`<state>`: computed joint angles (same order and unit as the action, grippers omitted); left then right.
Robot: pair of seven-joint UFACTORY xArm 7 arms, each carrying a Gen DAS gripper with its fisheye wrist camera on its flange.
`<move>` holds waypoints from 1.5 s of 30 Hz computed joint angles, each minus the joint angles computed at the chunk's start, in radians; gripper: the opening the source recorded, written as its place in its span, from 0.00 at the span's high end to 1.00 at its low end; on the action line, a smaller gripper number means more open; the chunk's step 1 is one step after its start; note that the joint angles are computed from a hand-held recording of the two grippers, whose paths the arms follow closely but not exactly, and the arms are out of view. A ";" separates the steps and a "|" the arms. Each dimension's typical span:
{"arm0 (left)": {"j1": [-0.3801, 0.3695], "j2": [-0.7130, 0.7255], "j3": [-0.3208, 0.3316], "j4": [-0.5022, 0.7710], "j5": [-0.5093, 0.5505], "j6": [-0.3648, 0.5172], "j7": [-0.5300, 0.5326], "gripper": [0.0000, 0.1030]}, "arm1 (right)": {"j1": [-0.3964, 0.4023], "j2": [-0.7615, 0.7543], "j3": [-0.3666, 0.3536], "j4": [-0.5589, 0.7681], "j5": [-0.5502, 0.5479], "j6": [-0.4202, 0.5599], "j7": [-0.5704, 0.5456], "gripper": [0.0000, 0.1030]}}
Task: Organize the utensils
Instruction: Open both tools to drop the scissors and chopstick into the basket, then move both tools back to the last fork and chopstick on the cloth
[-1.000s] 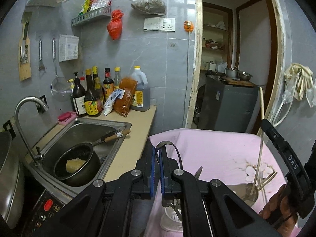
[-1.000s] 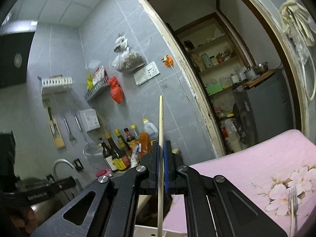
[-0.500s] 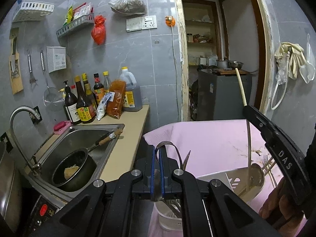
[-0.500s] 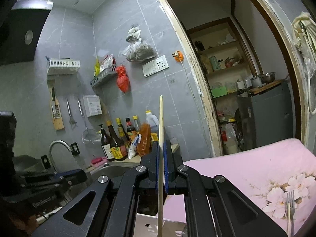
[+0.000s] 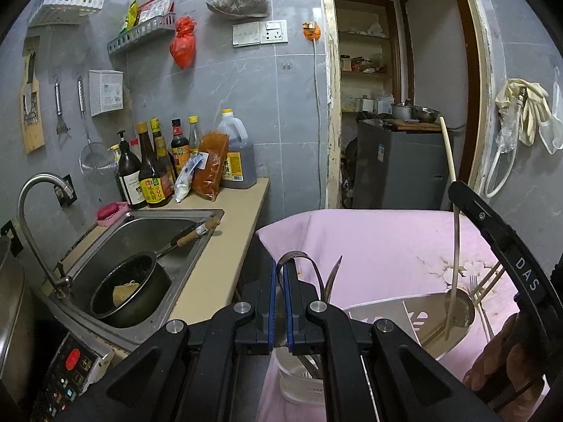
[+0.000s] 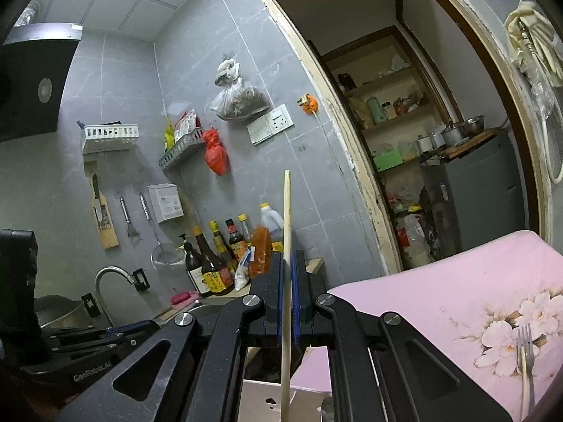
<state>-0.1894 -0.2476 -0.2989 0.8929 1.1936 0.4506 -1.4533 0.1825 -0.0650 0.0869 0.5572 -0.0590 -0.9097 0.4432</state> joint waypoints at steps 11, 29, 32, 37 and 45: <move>0.001 -0.002 0.004 0.002 -0.023 -0.002 0.014 0.95 | 0.006 -0.021 0.003 -0.018 0.013 0.004 -0.050 0.93; 0.047 -0.004 0.011 -0.044 -0.212 -0.236 0.154 0.90 | -0.033 -0.211 -0.043 -0.109 -0.046 0.150 -0.036 0.56; 0.070 -0.009 -0.011 -0.053 -0.241 -0.270 0.173 0.73 | -0.040 -0.272 -0.052 -0.129 -0.042 0.207 -0.048 0.50; 0.102 -0.032 -0.055 -0.073 -0.289 -0.298 0.189 0.61 | -0.053 -0.398 -0.069 -0.168 -0.027 0.322 -0.075 0.45; 0.155 -0.085 -0.141 -0.068 -0.383 -0.322 0.235 0.36 | -0.090 -0.610 -0.086 -0.218 0.019 0.502 -0.135 0.25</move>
